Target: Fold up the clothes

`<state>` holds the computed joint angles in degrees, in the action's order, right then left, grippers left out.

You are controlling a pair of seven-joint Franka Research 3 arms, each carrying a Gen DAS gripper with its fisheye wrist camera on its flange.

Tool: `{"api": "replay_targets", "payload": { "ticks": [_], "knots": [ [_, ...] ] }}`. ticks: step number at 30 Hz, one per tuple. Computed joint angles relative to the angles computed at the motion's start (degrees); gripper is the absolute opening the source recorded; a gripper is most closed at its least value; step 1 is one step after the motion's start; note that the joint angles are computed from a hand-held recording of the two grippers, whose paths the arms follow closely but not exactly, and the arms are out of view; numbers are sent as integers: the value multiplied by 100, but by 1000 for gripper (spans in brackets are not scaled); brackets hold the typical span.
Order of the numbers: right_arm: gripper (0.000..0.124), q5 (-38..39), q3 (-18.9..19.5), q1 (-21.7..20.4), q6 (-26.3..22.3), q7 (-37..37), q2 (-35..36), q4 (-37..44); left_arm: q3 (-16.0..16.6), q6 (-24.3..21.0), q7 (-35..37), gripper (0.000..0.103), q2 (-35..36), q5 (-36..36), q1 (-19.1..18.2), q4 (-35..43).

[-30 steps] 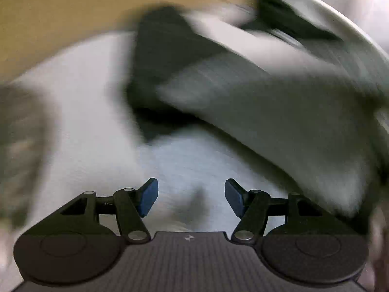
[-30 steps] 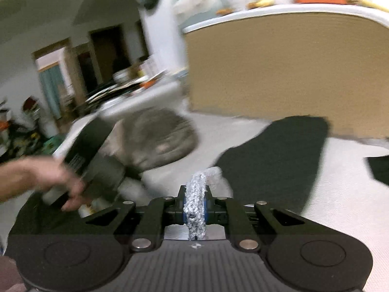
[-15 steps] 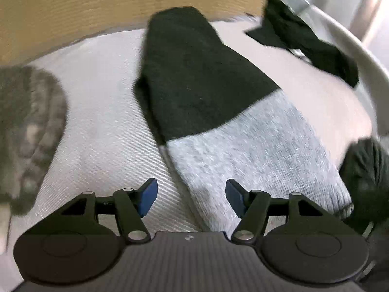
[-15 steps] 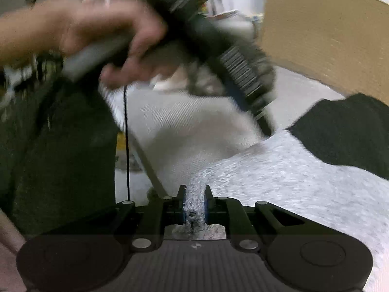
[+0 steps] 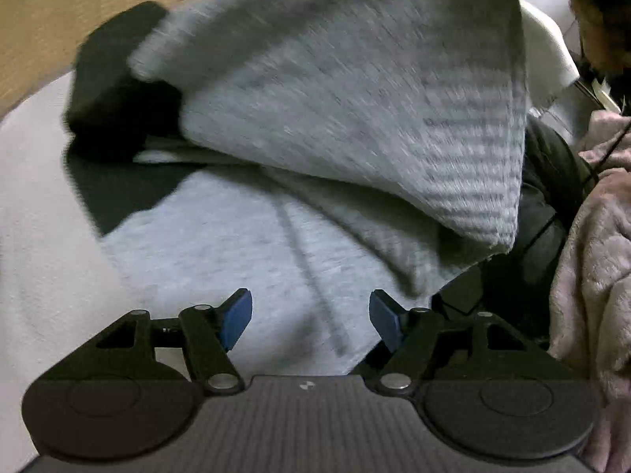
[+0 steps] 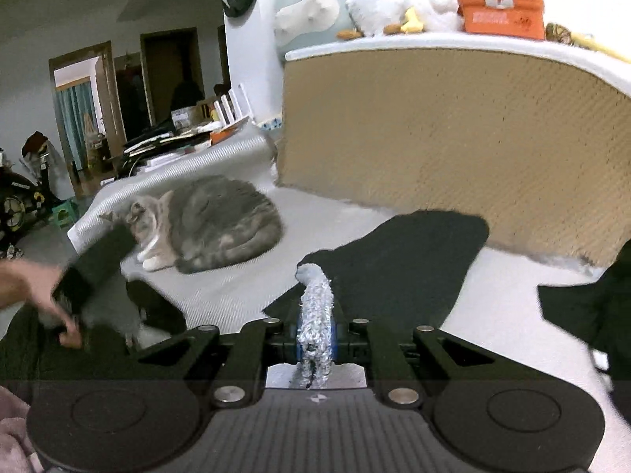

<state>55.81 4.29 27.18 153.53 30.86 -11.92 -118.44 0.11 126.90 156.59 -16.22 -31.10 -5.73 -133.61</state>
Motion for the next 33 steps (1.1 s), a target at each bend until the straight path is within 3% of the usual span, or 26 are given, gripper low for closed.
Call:
{"api": "replay_targets", "payload": {
  "ticks": [7, 12, 13, 14, 15, 17, 22, 25, 29, 31, 33],
  "knots": [
    [14, 22, -27, 26, 232, 176, -256, -335, -211, -137, -37, 75, 286, -415, -248, -94],
    [14, 69, -97, 60, 261, 248, -351, -508, -405, 455, -6, 77, 184, -459, -379, -442],
    [14, 77, -106, 65, 273, 248, -365, -535, -405, 584, 19, 68, 152, -449, -408, -500],
    [14, 96, -113, 74, 298, 242, -370, -553, -377, 692, 56, 44, 114, -466, -430, -539],
    [14, 116, -119, 82, 323, 235, -375, -571, -328, 636, -20, 34, 137, -434, -417, -483],
    [14, 148, -134, 96, 346, 221, -377, -586, -138, 15, -376, 21, 352, -434, -274, -124],
    [14, 317, -211, 109, 343, 32, -382, -575, -75, -322, -1161, 26, 498, -155, 183, 94],
    [14, 462, -245, 94, 355, -47, -357, -534, -76, -237, -1248, 29, 461, -173, 304, 26],
    [14, 482, -231, 46, 329, -96, -364, -486, -69, -208, -745, 51, 257, -349, 210, -122],
    [14, 481, -230, 31, 303, -110, -370, -475, -14, -278, -293, 51, 151, -653, 106, -190],
    [14, 455, -221, 12, 286, -90, -375, -481, -63, 6, 21, 53, 16, -927, -5, -351]
  ]
}}
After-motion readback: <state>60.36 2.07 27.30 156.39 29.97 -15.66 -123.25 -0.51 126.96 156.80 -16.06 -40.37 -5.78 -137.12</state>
